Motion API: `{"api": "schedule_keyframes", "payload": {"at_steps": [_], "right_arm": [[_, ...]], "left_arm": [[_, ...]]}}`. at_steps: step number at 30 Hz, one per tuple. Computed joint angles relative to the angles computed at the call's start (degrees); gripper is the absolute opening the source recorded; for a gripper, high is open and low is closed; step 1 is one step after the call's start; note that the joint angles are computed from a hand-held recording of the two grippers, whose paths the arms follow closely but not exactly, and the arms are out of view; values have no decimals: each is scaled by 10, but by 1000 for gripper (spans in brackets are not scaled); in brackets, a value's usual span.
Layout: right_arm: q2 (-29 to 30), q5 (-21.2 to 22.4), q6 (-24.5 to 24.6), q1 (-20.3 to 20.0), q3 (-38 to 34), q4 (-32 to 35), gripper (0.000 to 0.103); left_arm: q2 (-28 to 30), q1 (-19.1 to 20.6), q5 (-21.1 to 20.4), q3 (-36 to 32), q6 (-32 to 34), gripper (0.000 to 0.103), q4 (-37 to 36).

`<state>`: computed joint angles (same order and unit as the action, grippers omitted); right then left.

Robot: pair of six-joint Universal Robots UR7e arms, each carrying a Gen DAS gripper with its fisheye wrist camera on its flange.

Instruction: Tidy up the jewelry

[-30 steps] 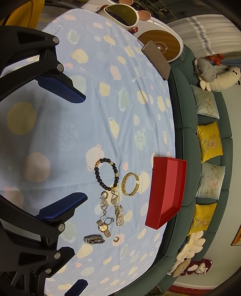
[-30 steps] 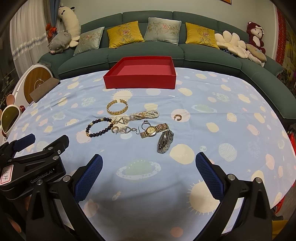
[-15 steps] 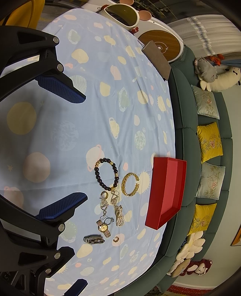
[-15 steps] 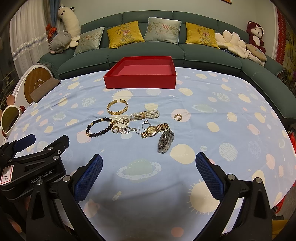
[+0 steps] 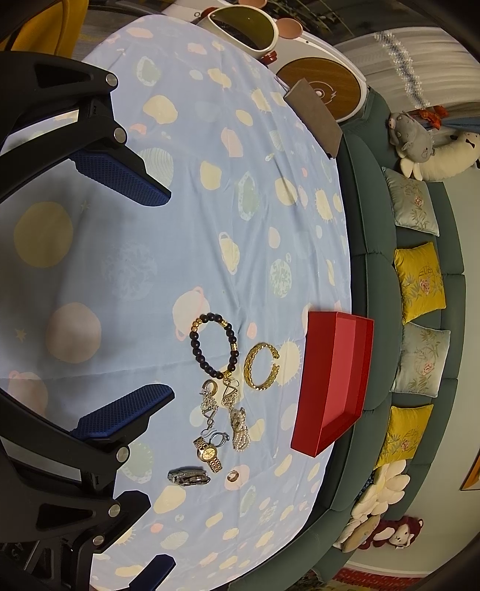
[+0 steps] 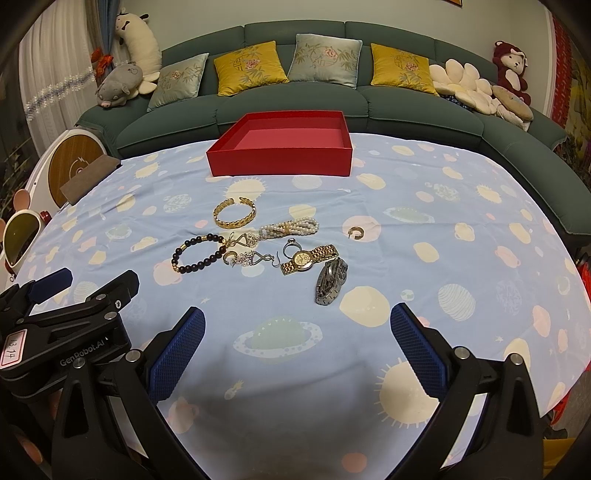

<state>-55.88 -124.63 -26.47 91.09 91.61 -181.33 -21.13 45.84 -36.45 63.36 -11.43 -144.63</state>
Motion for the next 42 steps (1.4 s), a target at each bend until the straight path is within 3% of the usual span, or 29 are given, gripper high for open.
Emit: {"api": "schedule_keyframes", "payload": {"at_steps": [16, 22, 27, 28, 36, 42], "right_arm": [[10, 0, 9, -2, -7, 2, 98], [14, 13, 12, -20, -21, 7, 97], [23, 32, 31, -34, -44, 44, 81], [23, 41, 40, -37, -50, 61, 73], [45, 67, 79, -55, -94, 108, 64], [57, 73, 91, -63, -116, 121, 49]], "left_arm": [[4, 6, 5, -8, -10, 94, 12], [2, 17, 6, -17, -37, 94, 27], [2, 26, -5, -26, -46, 94, 40], [2, 27, -6, -27, -45, 94, 41], [3, 36, -16, -31, -31, 94, 40], [1, 46, -36, -37, -41, 94, 52]]}}
